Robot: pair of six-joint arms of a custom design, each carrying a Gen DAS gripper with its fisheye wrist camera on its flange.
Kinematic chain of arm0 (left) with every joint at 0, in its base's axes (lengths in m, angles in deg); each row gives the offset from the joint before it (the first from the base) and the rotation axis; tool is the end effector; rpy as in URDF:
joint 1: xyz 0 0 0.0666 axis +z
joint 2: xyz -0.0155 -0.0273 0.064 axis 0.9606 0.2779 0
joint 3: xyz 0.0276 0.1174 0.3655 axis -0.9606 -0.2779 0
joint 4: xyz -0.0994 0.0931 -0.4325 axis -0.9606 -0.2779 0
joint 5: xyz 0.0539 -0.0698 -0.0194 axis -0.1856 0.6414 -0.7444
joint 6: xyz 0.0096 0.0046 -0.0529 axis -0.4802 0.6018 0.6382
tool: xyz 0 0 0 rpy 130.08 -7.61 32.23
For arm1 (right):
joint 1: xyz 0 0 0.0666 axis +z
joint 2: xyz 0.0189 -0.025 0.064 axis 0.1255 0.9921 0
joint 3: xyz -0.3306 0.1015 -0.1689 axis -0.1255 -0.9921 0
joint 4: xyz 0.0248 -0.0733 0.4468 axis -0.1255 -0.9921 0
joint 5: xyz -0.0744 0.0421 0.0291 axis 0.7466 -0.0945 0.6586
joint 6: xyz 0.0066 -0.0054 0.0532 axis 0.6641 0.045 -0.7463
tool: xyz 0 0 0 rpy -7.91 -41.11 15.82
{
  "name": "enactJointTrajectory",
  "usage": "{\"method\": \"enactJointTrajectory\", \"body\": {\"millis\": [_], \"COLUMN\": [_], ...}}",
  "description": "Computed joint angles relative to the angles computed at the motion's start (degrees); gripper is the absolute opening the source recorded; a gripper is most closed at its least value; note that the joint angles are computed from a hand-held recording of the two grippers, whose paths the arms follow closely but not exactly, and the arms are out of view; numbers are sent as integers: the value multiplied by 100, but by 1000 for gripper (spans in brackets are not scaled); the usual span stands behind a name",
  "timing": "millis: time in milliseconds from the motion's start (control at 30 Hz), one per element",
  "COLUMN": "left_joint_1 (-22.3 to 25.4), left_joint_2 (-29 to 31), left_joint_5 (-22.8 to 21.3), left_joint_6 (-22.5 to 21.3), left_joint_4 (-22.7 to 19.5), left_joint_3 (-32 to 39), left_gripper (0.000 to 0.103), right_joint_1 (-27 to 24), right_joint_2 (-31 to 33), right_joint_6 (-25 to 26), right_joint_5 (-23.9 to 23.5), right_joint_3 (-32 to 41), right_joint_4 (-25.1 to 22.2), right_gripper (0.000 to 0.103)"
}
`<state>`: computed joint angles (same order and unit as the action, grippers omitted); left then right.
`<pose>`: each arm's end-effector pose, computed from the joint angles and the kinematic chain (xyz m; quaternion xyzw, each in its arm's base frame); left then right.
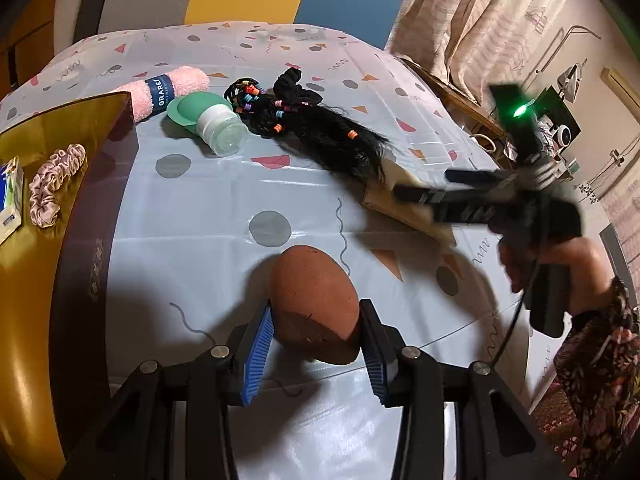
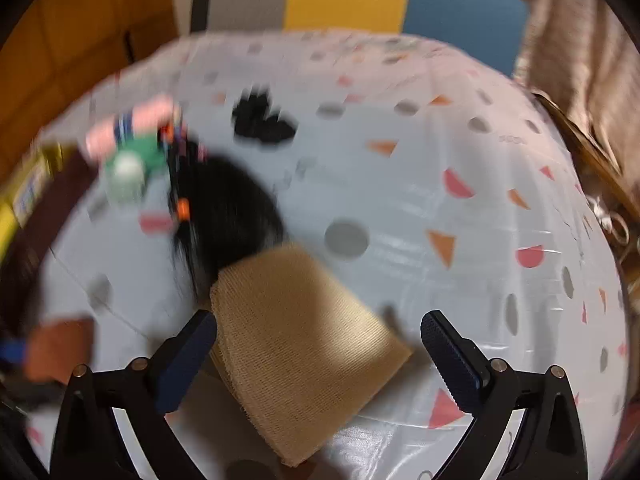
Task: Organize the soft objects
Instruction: 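Grasp the brown egg-shaped makeup sponge with the left tool while the right tool holds the burlap cloth, then lift the burlap cloth with the right tool while the left tool holds the brown sponge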
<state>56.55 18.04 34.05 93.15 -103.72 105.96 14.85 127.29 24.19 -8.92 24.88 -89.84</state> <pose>0.4939 -0.1654 0.2865 0.1178 0.9436 -0.1985 0.2375 0.5708 0.0772 0.2791 -0.1259 0.9600 0.0148 0.2498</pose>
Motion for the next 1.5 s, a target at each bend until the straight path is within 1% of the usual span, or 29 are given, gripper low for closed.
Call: {"method": "enactJointTrajectory", "body": {"millis": [67, 133, 200, 233, 267, 300, 333, 400, 433, 467, 500, 533, 567, 600, 667, 733, 767, 800, 833, 867, 900, 1000, 1033, 1133, 1233, 1300, 1433, 1467, 1500], "left_joint_1": [19, 28, 28, 24, 18, 8, 1, -2, -1, -2, 1, 12, 25, 39, 64, 112, 134, 178, 210, 235, 282, 396, 431, 568, 740, 859, 1013, 1048, 1085], "left_joint_2": [-25, -71, -109, -134, -172, -227, -261, -354, -386, -417, -455, -505, -526, -570, -635, -707, -748, -803, -836, -859, -904, -1017, -1045, -1159, -1290, -1361, -1439, -1455, -1475], "left_joint_5": [41, 78, 122, 151, 168, 167, 173, 213, 222, 226, 234, 255, 269, 275, 285, 324, 341, 389, 430, 465, 539, 704, 736, 842, 901, 920, 971, 974, 982], "left_joint_6": [24, 42, 28, 16, -1, -43, -67, -101, -109, -116, -121, -119, -116, -113, -117, -113, -105, -99, -87, -77, -53, -50, -68, -113, -42, 16, 121, 131, 152], "left_joint_4": [11, 29, 24, 17, 20, 33, 32, 41, 44, 51, 57, 60, 63, 67, 67, 67, 69, 67, 60, 65, 70, 82, 73, 32, 71, 101, 162, 174, 198], "left_joint_3": [-31, -74, -97, -109, -129, -157, -168, -202, -211, -219, -230, -246, -246, -262, -285, -315, -333, -357, -368, -381, -400, -439, -444, -463, -509, -531, -573, -580, -591], "left_gripper": [42, 42, 42, 42, 42, 42, 42, 42, 42, 42, 42, 42, 42, 42, 42, 42, 42, 42, 42, 42, 42, 42, 42, 42, 42, 42, 42, 42, 42], "right_joint_1": [-17, -147, -226, -235, -235, -212, -196, -128, -103, -87, -63, -29, 116, 168, 150, 94, 76, 36, 22, 13, -7, -78, -81, -85, -105, -211, -250, -258, -260], "right_joint_2": [147, 141, 124, 118, 96, 59, 38, -3, -25, -42, -55, -60, 18, 23, -54, -177, -221, -246, -265, -342, -388, -312, -275, -88, 134, 115, 157, 151, 153], "right_joint_6": [-32, -362, -564, -552, -508, -471, -437, -453, -466, -466, -480, -485, -548, -475, -414, -432, -366, -217, -203, -271, -261, -106, -42, 438, 924, 860, 718, 698, 656], "right_joint_5": [10, -347, -500, -536, -579, -613, -653, -748, -788, -892, -1079, -1072, -922, -806, -894, -811, -732, -698, -604, -354, -251, -459, -416, -255, -267, -510, -587, -609, -628], "right_joint_3": [55, 28, 41, 56, 57, 48, 49, 69, 70, 73, 67, 69, 116, 153, 112, -2, -36, -64, -81, -173, -230, -183, -170, -85, -11, -54, -63, -56, -34], "right_joint_4": [-130, -108, -143, -192, -229, -261, -286, -376, -409, -456, -532, -583, -543, -572, -555, -337, -220, -103, -60, 120, 274, 383, 407, 236, -46, 52, 157, 132, 92], "right_gripper": [103, 102, 95, 92, 85, 74, 69, 44, 35, 15, 9, 9, 9, 9, 9, 12, 32, 79, 99, 102, 103, 103, 103, 103, 103, 103, 103, 101, 95]}}
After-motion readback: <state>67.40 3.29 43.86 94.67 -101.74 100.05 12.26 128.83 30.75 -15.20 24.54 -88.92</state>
